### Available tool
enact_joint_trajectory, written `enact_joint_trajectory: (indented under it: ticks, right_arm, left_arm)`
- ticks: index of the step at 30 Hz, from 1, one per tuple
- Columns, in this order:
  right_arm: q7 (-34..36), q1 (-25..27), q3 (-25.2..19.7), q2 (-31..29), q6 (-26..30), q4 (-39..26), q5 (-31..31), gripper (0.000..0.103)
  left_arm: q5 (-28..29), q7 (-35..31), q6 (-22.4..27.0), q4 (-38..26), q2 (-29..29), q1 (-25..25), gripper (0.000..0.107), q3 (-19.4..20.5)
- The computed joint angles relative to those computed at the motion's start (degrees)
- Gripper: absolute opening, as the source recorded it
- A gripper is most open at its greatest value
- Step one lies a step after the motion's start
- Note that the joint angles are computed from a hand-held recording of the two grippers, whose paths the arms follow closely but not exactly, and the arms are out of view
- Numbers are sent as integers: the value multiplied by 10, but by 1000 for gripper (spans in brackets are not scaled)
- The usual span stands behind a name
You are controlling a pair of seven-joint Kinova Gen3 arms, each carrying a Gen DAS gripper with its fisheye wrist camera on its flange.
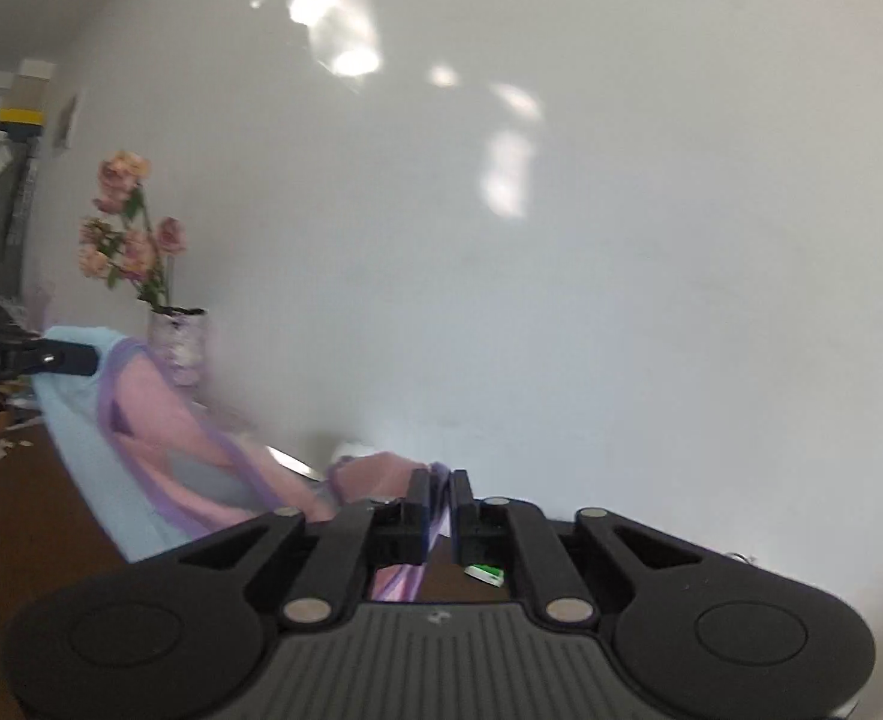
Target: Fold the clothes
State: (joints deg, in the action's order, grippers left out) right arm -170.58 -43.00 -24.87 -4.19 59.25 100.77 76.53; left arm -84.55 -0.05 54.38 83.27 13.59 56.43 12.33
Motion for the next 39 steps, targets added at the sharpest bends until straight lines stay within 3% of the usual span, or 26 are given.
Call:
enact_joint_trajectory:
  ticks: [1, 2, 5, 8, 10, 12, 14, 16, 20, 23, 27, 31, 34, 37, 39]
  right_arm:
    - [-16, 16, -6, -12, -21, 22, 6, 95]
    - [-33, 21, -1, -24, -45, 46, 14, 103]
    - [-81, 15, 18, -55, -94, 94, -2, 103]
    - [-108, 33, -39, -61, -63, 125, -40, 103]
    - [-155, 18, -92, -65, -21, 154, -63, 103]
    - [-185, -22, -129, -75, -13, 187, -98, 103]
    - [-204, -52, -129, -86, -38, 210, -123, 103]
    - [-207, -60, -124, -86, -57, 215, -142, 103]
    - [-213, -40, -167, -68, -17, 211, -124, 103]
    - [-244, -58, -163, -57, -4, 215, -105, 103]
    - [-237, -91, -147, -48, 11, 209, -123, 103]
    - [-214, -80, -129, -38, -21, 208, -138, 103]
    - [-196, -82, -62, 5, -91, 202, -125, 103]
    - [-179, -80, -17, 64, -117, 180, -95, 94]
    - [-157, -72, 10, 86, -142, 161, -100, 88]
  left_arm:
    - [-21, 13, 17, 16, 1, 18, 103, -11]
    - [-32, 17, 24, 30, 1, 25, 103, -12]
    - [-9, 11, 35, 61, 0, 11, 103, 30]
    - [36, 72, 74, 124, -22, 66, 103, 23]
    - [80, 118, 55, 177, -59, 88, 103, 41]
    - [102, 163, 9, 226, -88, 69, 103, 77]
    - [122, 178, -10, 240, -93, 39, 103, 108]
    - [135, 172, 5, 227, -87, 36, 103, 107]
    - [122, 195, -10, 220, -89, 13, 103, 109]
    - [133, 178, -15, 213, -88, 7, 103, 113]
    - [130, 158, -13, 211, -82, 12, 103, 115]
    - [133, 128, -69, 211, -62, 5, 103, 92]
    - [172, 58, -98, 172, -6, -33, 103, 97]
    - [153, 22, -127, 141, 37, -14, 103, 38]
    - [155, -13, -140, 116, 61, -32, 103, 35]
